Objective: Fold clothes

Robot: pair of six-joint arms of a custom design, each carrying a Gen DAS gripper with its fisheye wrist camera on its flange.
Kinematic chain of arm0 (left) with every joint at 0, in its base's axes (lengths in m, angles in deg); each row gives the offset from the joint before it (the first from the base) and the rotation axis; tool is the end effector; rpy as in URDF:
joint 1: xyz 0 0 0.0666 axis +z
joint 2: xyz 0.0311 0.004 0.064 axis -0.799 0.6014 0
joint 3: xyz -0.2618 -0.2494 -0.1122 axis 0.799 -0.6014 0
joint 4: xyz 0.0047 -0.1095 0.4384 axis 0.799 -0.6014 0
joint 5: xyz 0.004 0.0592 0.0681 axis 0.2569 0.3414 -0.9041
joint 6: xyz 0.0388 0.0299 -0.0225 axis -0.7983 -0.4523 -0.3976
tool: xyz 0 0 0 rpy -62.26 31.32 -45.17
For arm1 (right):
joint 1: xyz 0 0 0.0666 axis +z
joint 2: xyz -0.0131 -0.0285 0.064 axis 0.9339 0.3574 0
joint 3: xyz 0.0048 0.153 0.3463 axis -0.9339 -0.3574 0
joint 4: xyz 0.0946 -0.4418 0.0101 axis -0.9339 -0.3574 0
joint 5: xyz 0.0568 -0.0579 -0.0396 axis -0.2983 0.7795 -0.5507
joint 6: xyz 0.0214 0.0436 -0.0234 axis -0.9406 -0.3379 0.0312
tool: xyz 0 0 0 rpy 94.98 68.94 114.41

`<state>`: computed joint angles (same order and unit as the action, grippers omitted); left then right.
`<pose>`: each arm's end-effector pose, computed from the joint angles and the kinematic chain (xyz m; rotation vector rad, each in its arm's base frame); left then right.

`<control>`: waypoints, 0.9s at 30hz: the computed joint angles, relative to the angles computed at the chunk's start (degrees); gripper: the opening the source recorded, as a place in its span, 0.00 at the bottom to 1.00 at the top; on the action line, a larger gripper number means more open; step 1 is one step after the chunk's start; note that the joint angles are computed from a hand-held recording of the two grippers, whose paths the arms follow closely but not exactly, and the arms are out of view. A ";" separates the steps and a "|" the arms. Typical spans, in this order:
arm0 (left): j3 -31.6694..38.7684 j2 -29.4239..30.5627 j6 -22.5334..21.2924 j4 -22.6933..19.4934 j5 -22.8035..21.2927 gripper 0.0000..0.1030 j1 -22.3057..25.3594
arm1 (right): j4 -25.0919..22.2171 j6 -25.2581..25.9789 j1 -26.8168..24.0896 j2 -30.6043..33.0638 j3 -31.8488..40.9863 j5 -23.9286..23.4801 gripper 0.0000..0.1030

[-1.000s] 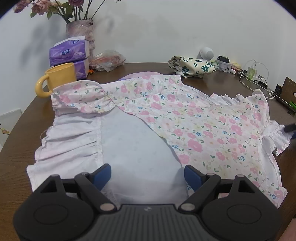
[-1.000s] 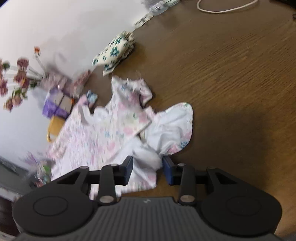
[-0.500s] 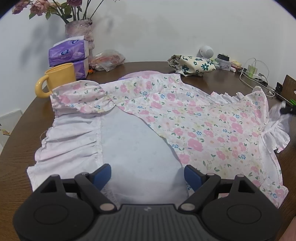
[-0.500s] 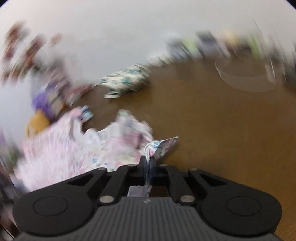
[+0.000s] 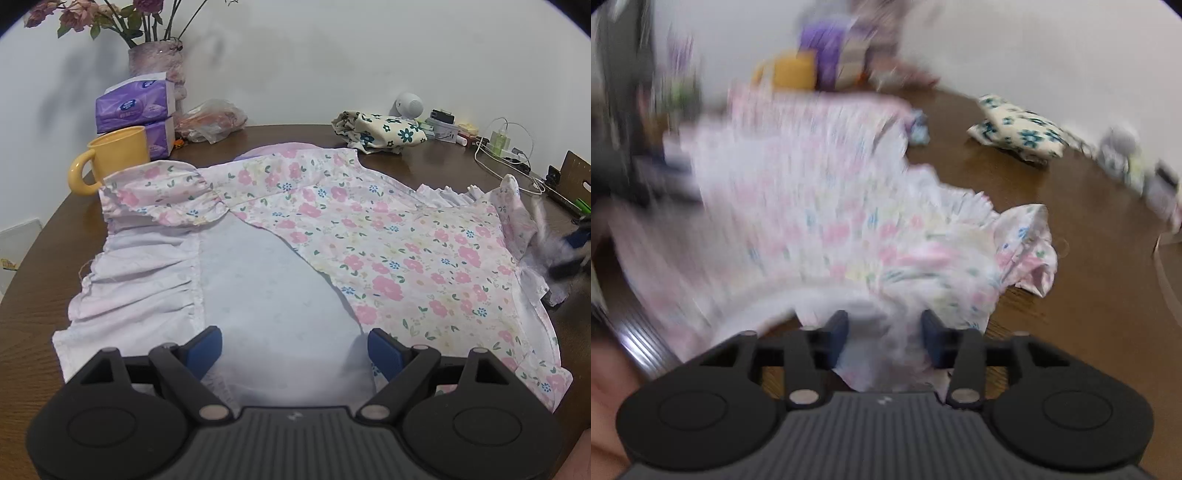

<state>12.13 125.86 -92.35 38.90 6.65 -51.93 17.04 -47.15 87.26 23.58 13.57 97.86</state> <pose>0.6438 -0.0048 0.3062 0.7306 2.2159 -0.3559 0.5180 0.1633 0.3537 -0.0619 2.4173 0.0244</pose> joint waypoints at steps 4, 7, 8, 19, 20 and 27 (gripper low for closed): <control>-0.10 -0.01 0.00 0.23 0.08 0.83 0.03 | 8.51 -11.86 -4.50 -7.84 -7.29 -6.95 0.43; -0.24 -0.07 0.03 0.40 0.06 0.83 0.05 | 12.76 -20.85 -7.91 -10.72 -11.33 -8.64 0.42; -0.27 -0.08 0.05 0.46 0.05 0.83 0.05 | 13.17 -23.01 -8.81 -11.04 -12.17 -8.37 0.42; 0.00 0.00 -0.80 -0.22 -0.29 0.83 -0.02 | 4.99 -21.39 -6.29 -4.32 -8.47 7.46 0.02; 0.10 0.03 -1.20 -0.56 -0.03 0.83 -0.02 | 3.91 -17.37 -4.68 -4.19 -7.84 11.65 0.02; 0.78 0.64 -2.93 -1.02 0.07 0.83 0.05 | 4.32 15.76 7.53 1.00 -2.25 30.43 0.02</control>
